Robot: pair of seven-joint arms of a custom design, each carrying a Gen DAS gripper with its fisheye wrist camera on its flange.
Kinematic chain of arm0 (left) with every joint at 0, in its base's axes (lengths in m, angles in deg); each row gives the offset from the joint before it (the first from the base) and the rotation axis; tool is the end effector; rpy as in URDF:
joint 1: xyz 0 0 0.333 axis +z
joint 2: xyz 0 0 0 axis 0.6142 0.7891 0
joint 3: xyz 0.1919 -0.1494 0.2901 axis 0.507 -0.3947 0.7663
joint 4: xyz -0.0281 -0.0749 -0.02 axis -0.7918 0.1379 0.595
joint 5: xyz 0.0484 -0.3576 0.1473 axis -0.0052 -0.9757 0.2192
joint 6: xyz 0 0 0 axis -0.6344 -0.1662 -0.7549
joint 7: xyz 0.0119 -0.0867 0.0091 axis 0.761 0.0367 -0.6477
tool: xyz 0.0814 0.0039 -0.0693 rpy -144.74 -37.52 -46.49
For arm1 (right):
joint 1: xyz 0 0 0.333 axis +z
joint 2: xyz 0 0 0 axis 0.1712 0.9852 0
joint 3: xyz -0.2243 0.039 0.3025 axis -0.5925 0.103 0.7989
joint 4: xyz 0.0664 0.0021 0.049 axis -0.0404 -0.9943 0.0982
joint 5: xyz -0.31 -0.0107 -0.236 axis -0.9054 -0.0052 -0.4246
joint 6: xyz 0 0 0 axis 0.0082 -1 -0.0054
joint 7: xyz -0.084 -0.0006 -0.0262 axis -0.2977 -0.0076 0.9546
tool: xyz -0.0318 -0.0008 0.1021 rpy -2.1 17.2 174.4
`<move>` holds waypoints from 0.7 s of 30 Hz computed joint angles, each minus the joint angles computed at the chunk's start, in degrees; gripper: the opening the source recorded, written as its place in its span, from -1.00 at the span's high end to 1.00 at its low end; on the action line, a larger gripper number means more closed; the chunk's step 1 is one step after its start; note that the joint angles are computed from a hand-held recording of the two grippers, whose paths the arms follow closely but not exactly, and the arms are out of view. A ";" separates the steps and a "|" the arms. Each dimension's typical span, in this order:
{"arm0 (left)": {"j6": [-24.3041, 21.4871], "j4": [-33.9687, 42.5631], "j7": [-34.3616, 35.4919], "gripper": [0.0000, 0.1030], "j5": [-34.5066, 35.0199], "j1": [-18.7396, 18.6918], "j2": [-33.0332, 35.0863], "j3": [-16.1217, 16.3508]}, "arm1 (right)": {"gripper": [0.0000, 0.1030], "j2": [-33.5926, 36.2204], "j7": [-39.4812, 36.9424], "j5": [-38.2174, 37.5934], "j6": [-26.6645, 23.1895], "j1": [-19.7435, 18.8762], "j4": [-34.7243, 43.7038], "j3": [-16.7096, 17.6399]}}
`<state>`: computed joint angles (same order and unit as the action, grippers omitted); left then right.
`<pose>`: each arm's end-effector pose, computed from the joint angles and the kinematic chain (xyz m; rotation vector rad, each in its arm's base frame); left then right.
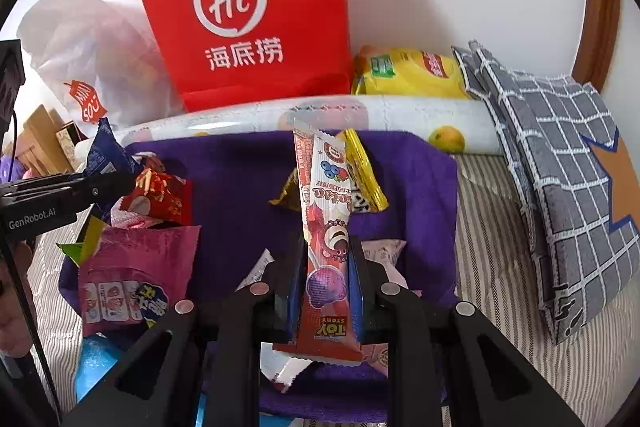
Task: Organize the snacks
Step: 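Open the left gripper to drop the blue packet while the right releases the candy stick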
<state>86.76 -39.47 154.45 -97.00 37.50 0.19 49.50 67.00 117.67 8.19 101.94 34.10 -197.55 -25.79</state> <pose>0.7371 -0.1852 0.3198 -1.5674 2.3468 -0.8194 0.6534 0.1087 0.3116 -1.6497 2.0015 -0.5658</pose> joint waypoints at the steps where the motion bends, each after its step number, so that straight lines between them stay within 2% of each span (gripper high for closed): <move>1: 0.02 0.01 -0.19 0.63 0.25 -0.35 0.05 0.39 | 0.60 0.18 0.04 -0.01 -0.36 0.36 0.02 -0.40; 9: -0.94 0.16 -0.70 0.61 1.55 -1.64 0.17 1.45 | 0.57 0.36 -0.30 -0.71 -0.14 -0.40 0.24 0.48; 18: -0.83 -0.72 -0.61 0.53 1.80 -1.54 -0.66 1.06 | 0.16 0.22 -1.48 1.22 3.53 3.97 -1.36 -3.68; 21: -0.42 -1.72 0.01 0.52 1.66 -1.15 -1.46 0.43 | 0.12 -0.14 -3.00 2.32 4.48 3.51 -1.82 -2.81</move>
